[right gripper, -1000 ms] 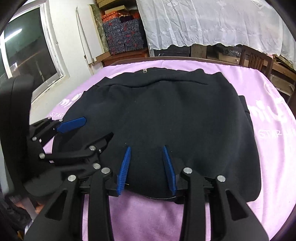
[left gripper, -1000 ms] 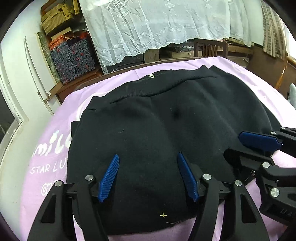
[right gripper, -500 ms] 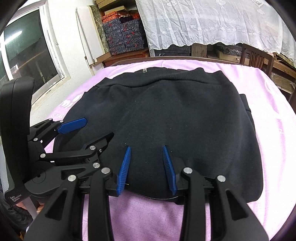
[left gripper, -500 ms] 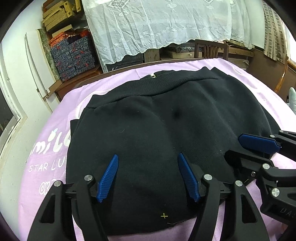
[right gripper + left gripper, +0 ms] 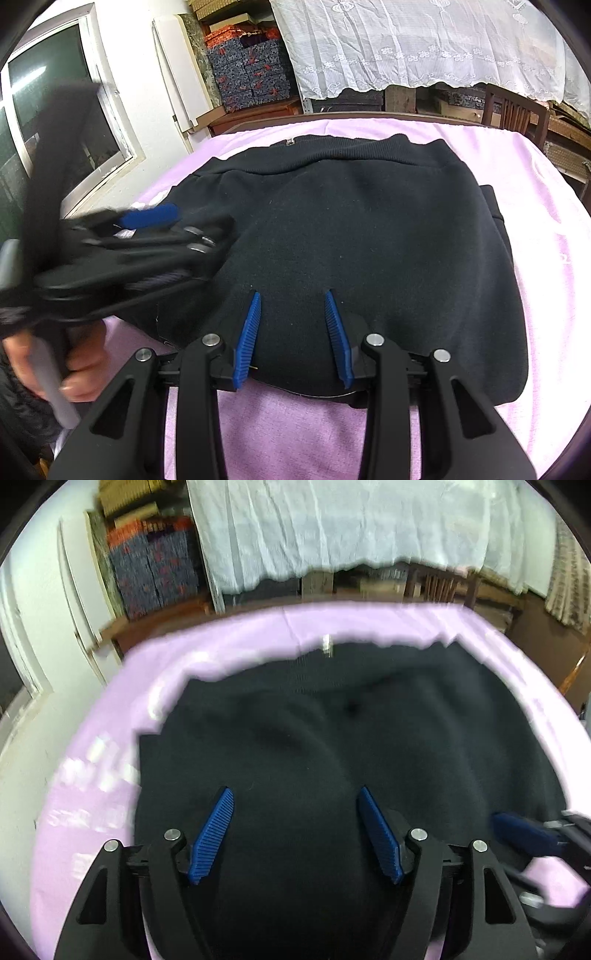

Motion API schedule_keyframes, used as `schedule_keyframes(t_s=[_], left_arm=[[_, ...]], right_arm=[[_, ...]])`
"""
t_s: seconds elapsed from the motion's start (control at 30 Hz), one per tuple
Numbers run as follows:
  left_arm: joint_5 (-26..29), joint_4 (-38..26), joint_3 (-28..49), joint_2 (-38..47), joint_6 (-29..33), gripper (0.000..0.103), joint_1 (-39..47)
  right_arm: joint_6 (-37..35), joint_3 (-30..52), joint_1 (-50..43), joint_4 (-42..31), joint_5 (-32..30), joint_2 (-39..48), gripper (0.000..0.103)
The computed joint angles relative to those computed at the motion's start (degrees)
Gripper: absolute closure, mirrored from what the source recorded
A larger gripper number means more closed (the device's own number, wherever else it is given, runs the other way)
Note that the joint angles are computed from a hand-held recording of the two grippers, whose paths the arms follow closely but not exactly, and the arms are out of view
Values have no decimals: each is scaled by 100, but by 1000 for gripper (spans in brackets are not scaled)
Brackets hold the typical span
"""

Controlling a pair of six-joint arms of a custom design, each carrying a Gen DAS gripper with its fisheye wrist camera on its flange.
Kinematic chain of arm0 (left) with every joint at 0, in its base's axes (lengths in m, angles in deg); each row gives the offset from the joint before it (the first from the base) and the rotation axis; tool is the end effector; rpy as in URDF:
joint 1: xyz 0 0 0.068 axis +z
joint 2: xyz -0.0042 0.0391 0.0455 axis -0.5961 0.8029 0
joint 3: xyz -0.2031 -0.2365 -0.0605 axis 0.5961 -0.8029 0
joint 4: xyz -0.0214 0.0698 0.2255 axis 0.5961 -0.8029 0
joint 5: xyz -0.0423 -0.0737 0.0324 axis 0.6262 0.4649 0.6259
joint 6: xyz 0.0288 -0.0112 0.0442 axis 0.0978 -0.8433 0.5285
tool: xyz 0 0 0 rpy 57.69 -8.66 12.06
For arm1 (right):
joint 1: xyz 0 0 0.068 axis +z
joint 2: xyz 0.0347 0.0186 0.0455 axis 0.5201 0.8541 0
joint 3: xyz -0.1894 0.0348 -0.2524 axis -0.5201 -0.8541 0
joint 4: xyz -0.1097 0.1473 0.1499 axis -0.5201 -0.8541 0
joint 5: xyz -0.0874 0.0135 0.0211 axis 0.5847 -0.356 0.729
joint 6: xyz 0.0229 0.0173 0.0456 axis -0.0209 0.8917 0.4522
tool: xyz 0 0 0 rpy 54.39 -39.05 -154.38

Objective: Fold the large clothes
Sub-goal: 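Press the folded hoodie flat with both open grippers, then roll the right gripper and grasp the edge of the folded hoodie bundle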

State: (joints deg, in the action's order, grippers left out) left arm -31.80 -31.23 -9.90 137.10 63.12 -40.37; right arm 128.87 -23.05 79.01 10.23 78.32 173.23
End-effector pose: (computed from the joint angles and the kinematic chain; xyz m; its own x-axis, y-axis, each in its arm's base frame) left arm 0.3728 -0.0342 0.0800 -0.5794 0.4591 -0.6735 0.5441 0.8331 0.0998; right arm 0.2546 0.2534 0.1143 -0.6559 0.2481 -0.7129 0.1019 0.9649 0.2420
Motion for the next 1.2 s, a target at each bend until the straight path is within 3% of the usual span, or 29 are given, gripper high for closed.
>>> schedule_keyframes(t_s=[0.03, 0.1, 0.27, 0.37, 0.4, 0.47, 0.53, 0.6, 0.73, 0.8, 0.9, 1.07, 1.2], left_arm=[[-24, 526, -139, 142, -55, 24, -13], [40, 146, 49, 92, -60, 24, 7], [136, 263, 30, 142, -72, 22, 39], [194, 206, 71, 156, -80, 21, 57], [213, 179, 82, 152, -85, 21, 65], [247, 146, 104, 166, -84, 19, 98], [262, 130, 108, 161, -64, 19, 118], [269, 107, 132, 171, -55, 19, 130], [270, 103, 135, 169, -53, 19, 130], [268, 93, 139, 164, -50, 19, 129], [269, 85, 140, 161, -49, 19, 128], [270, 88, 141, 169, -47, 19, 133], [274, 84, 149, 168, -45, 18, 136]], right_arm=[[-16, -2, -6, 23, 2, 8, 67], [-32, 9, 6, 33, 48, 30, 66], [-66, -88, -9, 236, 63, 23, 65], [57, -472, -65, 831, -175, -148, 52], [268, -614, -33, 921, -57, -272, 40], [692, -866, 115, 890, 506, -554, 31], [1470, -1246, 343, 798, 1118, -861, 31], [2194, -1653, 469, 956, 1328, -1012, 30], [3465, -2374, 657, 1752, 1222, -877, 30], [3706, -2441, 676, 1975, 1086, -730, 30], [4045, -2213, 705, 1597, 1039, -646, 30], [4545, -2783, 485, 3292, 559, -89, 30], [4938, -2848, 330, 3466, 626, 130, 36]])
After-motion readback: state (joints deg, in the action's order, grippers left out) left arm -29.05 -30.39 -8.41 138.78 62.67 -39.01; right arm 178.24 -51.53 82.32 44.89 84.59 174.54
